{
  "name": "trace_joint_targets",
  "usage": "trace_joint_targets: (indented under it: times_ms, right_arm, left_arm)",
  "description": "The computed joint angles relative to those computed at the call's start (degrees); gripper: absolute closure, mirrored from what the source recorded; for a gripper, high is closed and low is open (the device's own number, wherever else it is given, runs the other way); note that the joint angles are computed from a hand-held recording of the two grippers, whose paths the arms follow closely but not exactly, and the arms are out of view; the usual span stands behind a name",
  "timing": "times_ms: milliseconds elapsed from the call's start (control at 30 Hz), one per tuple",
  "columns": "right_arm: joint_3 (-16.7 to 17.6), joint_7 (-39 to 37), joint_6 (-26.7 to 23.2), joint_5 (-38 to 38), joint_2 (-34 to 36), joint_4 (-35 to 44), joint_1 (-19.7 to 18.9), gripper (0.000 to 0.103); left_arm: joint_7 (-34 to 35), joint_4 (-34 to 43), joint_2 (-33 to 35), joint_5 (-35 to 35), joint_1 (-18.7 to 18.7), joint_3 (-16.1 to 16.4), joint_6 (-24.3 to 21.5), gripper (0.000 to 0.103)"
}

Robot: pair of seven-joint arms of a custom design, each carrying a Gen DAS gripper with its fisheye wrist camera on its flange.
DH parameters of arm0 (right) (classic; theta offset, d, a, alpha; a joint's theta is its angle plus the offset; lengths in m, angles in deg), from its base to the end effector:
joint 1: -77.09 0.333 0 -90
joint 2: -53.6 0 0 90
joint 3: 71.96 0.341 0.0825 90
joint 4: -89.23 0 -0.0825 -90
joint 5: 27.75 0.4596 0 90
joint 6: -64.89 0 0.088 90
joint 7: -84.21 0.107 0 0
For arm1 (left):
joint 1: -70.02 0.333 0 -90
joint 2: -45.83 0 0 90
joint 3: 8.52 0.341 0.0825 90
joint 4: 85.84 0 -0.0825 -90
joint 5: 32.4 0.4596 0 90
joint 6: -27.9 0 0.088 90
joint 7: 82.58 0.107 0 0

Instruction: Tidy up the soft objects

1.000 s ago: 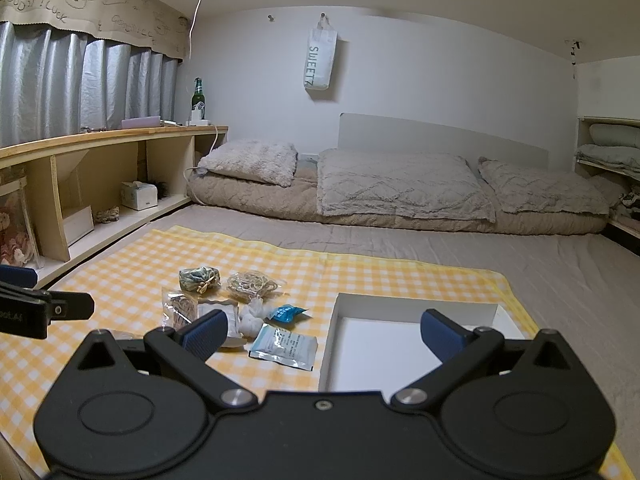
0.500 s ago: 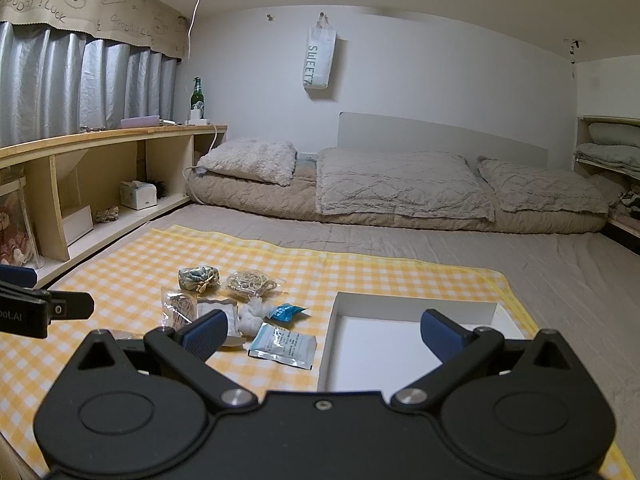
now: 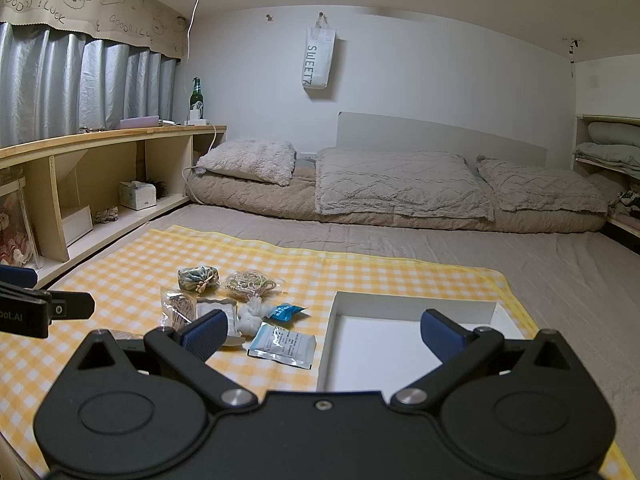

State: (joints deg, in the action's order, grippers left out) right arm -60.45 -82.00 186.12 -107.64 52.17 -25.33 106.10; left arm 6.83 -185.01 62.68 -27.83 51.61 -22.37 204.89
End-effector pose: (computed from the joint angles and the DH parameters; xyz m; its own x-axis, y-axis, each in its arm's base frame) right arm 0.5200 0.3861 0.5124 -0.3823 -0.9235 0.0318 -0.3237 0.1015 -0.9407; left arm 0.6521 -0.3934 0.5389 -0.5501 -0.8351 0.0065 -0.4016 0.2577 -0.8788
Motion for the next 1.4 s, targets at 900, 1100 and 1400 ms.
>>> trace_joint_targets:
  times_ms: [900, 1100, 1400]
  right_arm:
    - [-0.07, 0.16, 0.24, 0.01, 0.02, -0.13, -0.05, 0.0]
    - [-0.05, 0.17, 0.2, 0.03, 0.01, -0.1, -0.04, 0.0]
    - [-0.33, 0.71, 1.01, -0.37, 0.17, -0.08, -0.27, 0.0]
  left_arm:
    - [-0.01, 0.02, 0.02, 0.08, 0.05, -0.04, -0.03, 0.0]
    - [0.47, 0.03, 0.1, -0.45, 0.64, -0.77, 0.17, 0.0]
    - [-0.78, 2.61, 1.71, 0.12, -1.01, 0.88, -0.43, 0.0]
